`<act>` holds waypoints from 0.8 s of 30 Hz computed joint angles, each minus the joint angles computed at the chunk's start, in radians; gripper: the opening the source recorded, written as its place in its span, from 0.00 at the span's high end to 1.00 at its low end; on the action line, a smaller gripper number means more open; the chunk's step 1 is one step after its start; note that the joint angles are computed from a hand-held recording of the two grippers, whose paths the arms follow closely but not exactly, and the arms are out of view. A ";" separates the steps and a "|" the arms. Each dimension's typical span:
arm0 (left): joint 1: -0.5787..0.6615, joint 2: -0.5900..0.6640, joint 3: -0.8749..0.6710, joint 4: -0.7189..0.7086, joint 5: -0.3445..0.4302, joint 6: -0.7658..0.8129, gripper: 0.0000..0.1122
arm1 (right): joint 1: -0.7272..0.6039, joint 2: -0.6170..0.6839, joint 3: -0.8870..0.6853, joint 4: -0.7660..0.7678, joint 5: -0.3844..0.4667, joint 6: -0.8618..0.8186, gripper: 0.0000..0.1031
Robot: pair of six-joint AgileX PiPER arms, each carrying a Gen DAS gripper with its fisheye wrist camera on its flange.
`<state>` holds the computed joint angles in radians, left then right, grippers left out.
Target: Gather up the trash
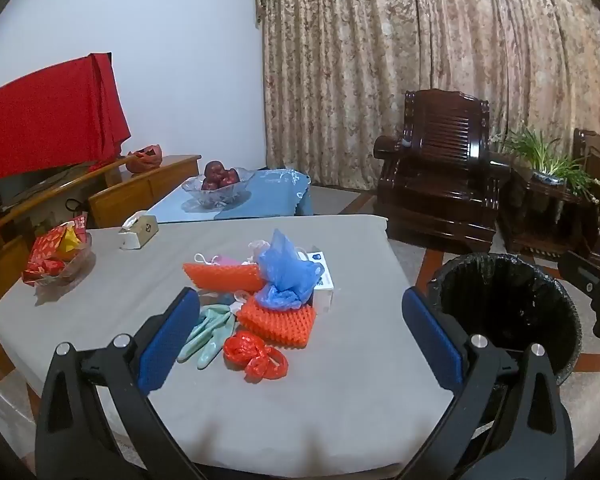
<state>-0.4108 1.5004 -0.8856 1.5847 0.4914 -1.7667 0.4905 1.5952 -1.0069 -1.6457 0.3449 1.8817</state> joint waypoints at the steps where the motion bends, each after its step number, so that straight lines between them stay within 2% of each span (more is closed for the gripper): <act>1: 0.000 -0.001 0.003 0.015 0.001 -0.017 0.13 | 0.000 0.000 0.000 -0.004 0.000 0.004 0.06; 17: 0.016 -0.017 -0.002 -0.024 -0.016 0.031 0.13 | -0.018 -0.010 -0.004 0.035 -0.019 -0.037 0.06; 19: 0.019 -0.018 -0.006 -0.033 -0.020 0.042 0.13 | -0.008 0.001 0.001 0.004 -0.008 0.004 0.06; 21: 0.002 -0.008 0.008 0.011 -0.001 -0.019 0.13 | -0.006 0.002 0.003 -0.006 -0.007 0.015 0.06; 24: 0.003 -0.009 0.009 0.010 -0.002 -0.019 0.13 | -0.008 0.001 0.001 0.000 -0.009 0.008 0.06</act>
